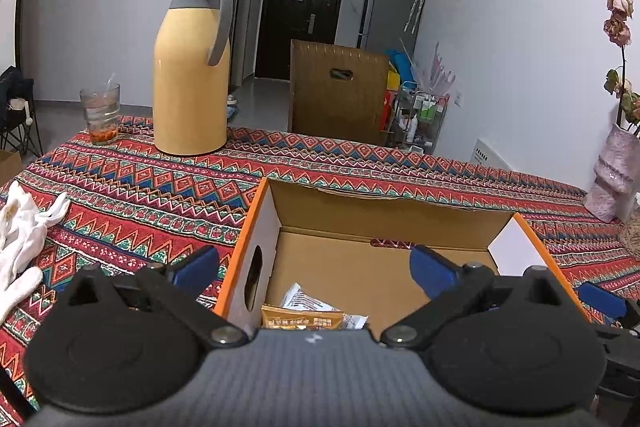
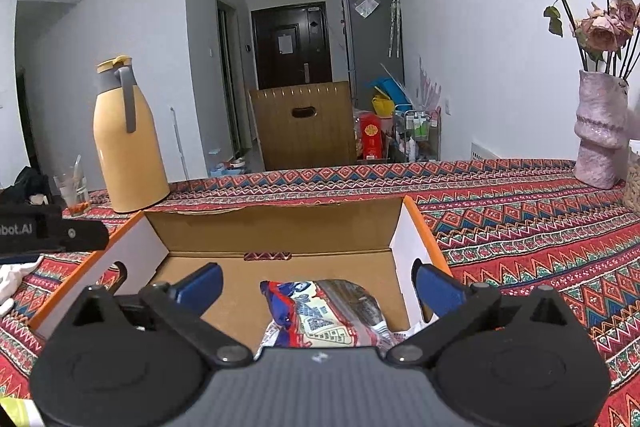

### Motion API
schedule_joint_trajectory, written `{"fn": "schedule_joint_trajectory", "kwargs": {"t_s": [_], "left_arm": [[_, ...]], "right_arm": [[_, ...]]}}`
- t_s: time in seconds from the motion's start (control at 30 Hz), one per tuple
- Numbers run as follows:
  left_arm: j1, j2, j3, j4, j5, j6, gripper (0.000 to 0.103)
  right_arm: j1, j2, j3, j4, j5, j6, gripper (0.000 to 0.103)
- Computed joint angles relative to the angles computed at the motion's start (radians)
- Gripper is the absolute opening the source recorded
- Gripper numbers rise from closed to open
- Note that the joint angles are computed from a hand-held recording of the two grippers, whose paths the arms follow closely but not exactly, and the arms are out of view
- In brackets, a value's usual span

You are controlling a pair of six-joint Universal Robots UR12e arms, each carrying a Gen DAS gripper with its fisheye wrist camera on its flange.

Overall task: Organize snacks
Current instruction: 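Open both grippers, dropping the packets into the box, then move both grippers back to the snack pile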

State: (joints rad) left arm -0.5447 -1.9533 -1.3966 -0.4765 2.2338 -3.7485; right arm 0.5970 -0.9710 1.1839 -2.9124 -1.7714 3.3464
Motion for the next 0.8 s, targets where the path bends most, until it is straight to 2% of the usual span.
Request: {"fn": "schedule_joint_trajectory", "kwargs": {"t_s": [0.43, 0.8], "left_arm": [[-0.030, 0.012, 0.006, 0.033, 0.050, 0.037, 0.103], [-0.052, 0.059, -0.048, 0.016, 0.067, 0.035, 0.103]], "right_arm": [[0.006, -0.029, 0.029, -0.082, 0.009, -0.031, 0.103], [0.006, -0.104, 0.139, -0.107, 0.007, -0.086, 0.103]]}}
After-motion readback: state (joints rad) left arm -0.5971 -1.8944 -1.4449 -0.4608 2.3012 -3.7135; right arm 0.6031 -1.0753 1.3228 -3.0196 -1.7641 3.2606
